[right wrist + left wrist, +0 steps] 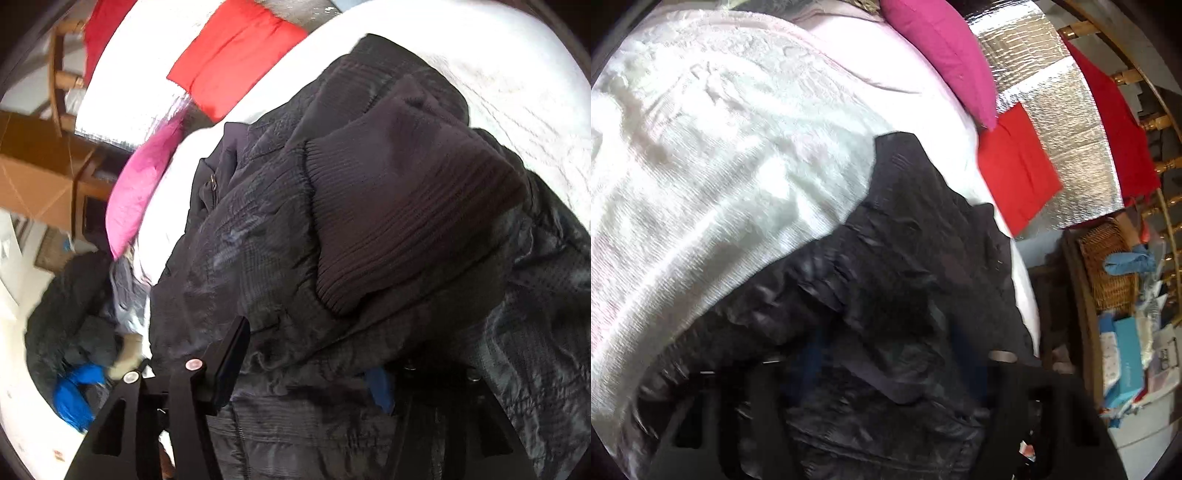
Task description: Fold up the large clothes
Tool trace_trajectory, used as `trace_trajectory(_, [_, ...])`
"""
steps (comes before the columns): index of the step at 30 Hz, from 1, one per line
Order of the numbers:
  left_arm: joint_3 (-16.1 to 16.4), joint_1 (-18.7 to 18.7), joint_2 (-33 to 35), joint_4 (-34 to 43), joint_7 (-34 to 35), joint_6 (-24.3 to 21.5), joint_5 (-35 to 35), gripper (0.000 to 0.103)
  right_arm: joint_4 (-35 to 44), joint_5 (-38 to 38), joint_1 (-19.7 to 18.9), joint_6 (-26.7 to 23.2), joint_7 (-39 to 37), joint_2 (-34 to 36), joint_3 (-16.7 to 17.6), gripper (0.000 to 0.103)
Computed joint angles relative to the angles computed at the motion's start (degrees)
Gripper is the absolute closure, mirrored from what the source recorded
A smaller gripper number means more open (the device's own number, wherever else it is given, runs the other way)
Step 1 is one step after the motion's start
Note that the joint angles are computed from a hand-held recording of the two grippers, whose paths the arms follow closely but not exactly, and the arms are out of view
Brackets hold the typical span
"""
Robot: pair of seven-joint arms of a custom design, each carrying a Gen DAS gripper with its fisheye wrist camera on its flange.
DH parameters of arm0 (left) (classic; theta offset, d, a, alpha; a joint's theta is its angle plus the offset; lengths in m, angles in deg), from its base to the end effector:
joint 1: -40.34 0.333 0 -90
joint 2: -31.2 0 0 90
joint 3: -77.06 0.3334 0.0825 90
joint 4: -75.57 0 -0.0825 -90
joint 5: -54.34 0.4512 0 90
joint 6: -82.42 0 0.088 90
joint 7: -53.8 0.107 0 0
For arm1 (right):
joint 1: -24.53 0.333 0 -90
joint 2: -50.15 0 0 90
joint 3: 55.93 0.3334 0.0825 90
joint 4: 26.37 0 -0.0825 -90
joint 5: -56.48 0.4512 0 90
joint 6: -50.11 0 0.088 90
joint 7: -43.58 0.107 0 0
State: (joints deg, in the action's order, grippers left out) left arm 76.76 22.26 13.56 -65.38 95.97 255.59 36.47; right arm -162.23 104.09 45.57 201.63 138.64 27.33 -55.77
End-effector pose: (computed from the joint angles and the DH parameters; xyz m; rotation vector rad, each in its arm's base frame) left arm 0.5163 -0.1475 0.4922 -2.6284 1.0568 -1.3273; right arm 0.4977 0.1723 0.5348 -1.3261 1.8505 0.2361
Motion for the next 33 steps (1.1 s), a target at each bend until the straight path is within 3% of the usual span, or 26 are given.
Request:
trace_trajectory(2, [-0.2, 0.3, 0.3, -0.1, -0.6, 0.4, 0.1, 0.066, -0.2, -5.3, -2.0, 0.7, 3.8, -0.2, 2.3, 0.058])
trace_trajectory(4, [0.6, -0.5, 0.3, -0.5, -0.1, 1.7, -0.7, 0.071, -0.3, -5.3, -1.4, 1.6, 4.1, -0.2, 1.8, 0.068])
trace_trajectory(8, [0.2, -0.4, -1.2, -1.4, -0.4, 4.2, 1.3, 0.076, -0.9, -7.3, -1.3, 4.9, 4.2, -1.5, 2.3, 0.072])
trace_trajectory(10, [-1.4, 1.7, -1.4, -1.1, -2.0, 2.8, 4.3, 0.076, -0.8, -8.3, -1.1, 5.1, 4.7, -1.4, 2.2, 0.072])
trace_trajectory(12, [-2.0, 2.8, -1.5, -0.8, -3.9, -1.1, 5.5, 0.069, 0.3, -7.1, -0.3, 1.8, 4.8, 0.0, 0.7, 0.072])
trace_trajectory(13, [-1.6, 2.6, -1.0, -0.1, -4.3, -3.4, 5.2, 0.063, 0.9, -4.4, 0.6, -0.2, 4.2, 0.9, -0.9, 0.07])
trace_trajectory(15, [-0.2, 1.1, -0.4, 0.0, -2.9, -3.0, 2.4, 0.062, 0.8, -0.5, 1.1, -0.6, 2.7, 0.7, -1.8, 0.069])
trace_trajectory(18, [-1.7, 2.5, -0.8, 1.2, -2.5, -5.9, 3.9, 0.044, 1.0, 2.0, 0.8, -1.7, 0.7, 0.3, -2.2, 0.062])
trace_trajectory(19, [-2.4, 2.9, -0.4, 2.1, -2.3, -6.7, 4.7, 0.035, 0.8, 4.3, 1.0, -1.6, -0.2, 0.2, -2.7, 0.04])
trace_trajectory(20, [-2.6, 2.7, -0.3, 2.6, -1.4, -7.4, 4.9, 0.031, 0.6, 7.0, 1.5, -0.8, -1.7, 0.0, -3.1, 0.034])
trace_trajectory(23, [-2.9, 1.7, 0.2, 3.9, 1.4, -8.2, 4.0, 0.025, -0.5, 10.9, 1.1, 0.3, -2.7, -1.2, -3.2, 0.031])
trace_trajectory(25, [0.3, -2.1, 0.8, 4.3, 7.7, -7.7, -2.1, 0.025, -1.2, 11.7, 0.6, 1.4, -2.5, -1.5, -2.8, 0.031])
trace_trajectory(27, [-0.1, -1.8, 0.8, 3.7, 8.7, -6.4, -4.3, 0.027, -1.3, 10.7, 0.0, 1.6, -1.7, -1.2, -2.2, 0.033])
trace_trajectory(28, [-0.4, -1.5, 0.8, 3.5, 8.7, -5.8, -4.9, 0.028, -1.6, 8.4, -1.0, 2.1, 0.3, -1.3, -1.1, 0.043])
trace_trajectory(29, [-1.1, -0.6, 0.7, 3.1, 7.8, -5.1, -4.8, 0.035, -1.8, 5.1, -2.2, 2.3, 2.6, -1.5, 0.0, 0.051])
trace_trajectory(30, [-1.7, 0.3, 0.3, 2.6, 6.7, -4.8, -4.1, 0.047, -1.7, 3.9, -2.3, 2.8, 2.9, -1.4, 0.2, 0.061])
trace_trajectory(31, [-2.3, 1.3, 0.0, 2.1, 5.4, -4.7, -3.3, 0.056, -1.7, 3.9, -1.9, 3.5, 2.8, -1.4, -0.1, 0.064])
trace_trajectory(33, [-2.5, 1.6, -0.4, 1.4, 4.2, -3.8, -2.6, 0.058, -2.1, 2.5, -1.8, 5.3, 3.2, -2.1, 0.2, 0.065])
